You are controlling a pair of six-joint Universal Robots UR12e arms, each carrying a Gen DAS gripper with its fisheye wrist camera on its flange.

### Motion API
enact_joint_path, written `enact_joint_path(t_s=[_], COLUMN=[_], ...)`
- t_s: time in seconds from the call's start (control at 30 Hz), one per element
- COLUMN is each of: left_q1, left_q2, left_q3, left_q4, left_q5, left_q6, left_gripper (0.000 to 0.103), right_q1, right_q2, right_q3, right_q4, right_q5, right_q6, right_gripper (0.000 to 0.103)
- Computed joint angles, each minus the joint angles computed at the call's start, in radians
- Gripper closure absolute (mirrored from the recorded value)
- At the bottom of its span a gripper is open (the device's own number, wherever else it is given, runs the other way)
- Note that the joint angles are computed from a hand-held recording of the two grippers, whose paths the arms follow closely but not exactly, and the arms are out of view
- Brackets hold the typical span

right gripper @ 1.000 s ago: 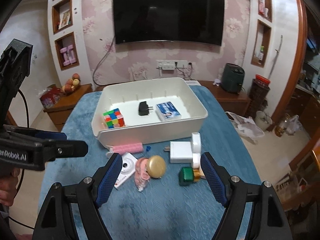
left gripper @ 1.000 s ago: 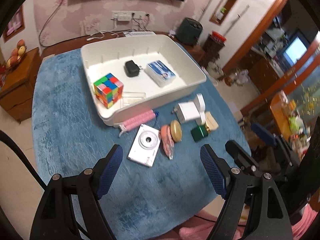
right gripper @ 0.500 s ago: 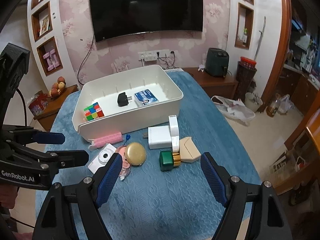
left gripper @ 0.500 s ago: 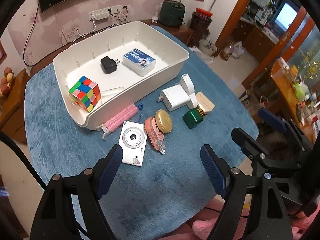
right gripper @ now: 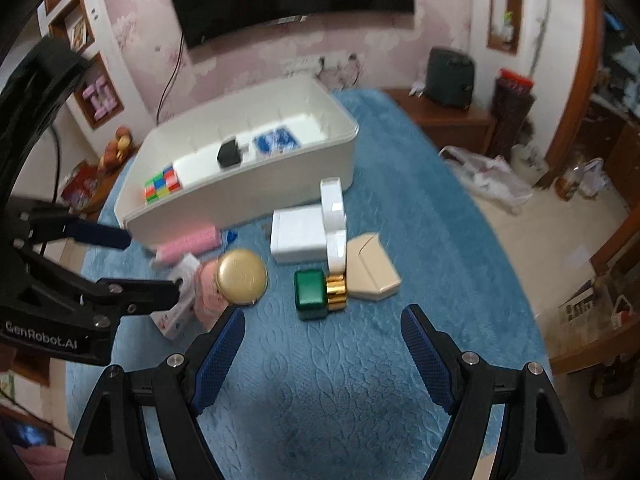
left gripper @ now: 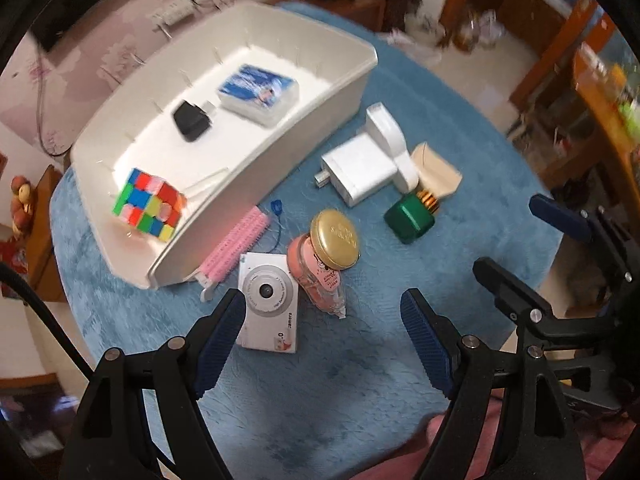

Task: Organize rigid objects
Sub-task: 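Grasp the gold tin with left tool while right tool grasps green-gold bottle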

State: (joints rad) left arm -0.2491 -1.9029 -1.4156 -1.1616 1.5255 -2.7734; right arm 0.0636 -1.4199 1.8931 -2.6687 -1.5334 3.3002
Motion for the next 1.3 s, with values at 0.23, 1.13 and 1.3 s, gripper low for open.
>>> enact_joint_path(t_s=[0.23,1.13,1.3], left_q1=[-0.039,-0.072,-0.059], left_q2=[-0.101,-0.302,-0.327], left_q3=[0.126,0.360,0.408], left_q4=[-0.163,-0.516,-0.564], left_q5=[0.107,0.275,0.255], left_q6=[0.026,-0.095,-0.118], left_gripper=[0.021,0.025,0.037], right_q1=[-0.009,-0.050,-0.053], right_q2=[0.043,0.097,0.103], right_q3=[-0.030,-0.031,-0.031], right_q4=[0.070,0.062,0.049], right_q5=[0.049,0.214,0.230], right_q6=[-0.133,-0.304,-0.319], right_gripper=[0.022,0.034,0.040])
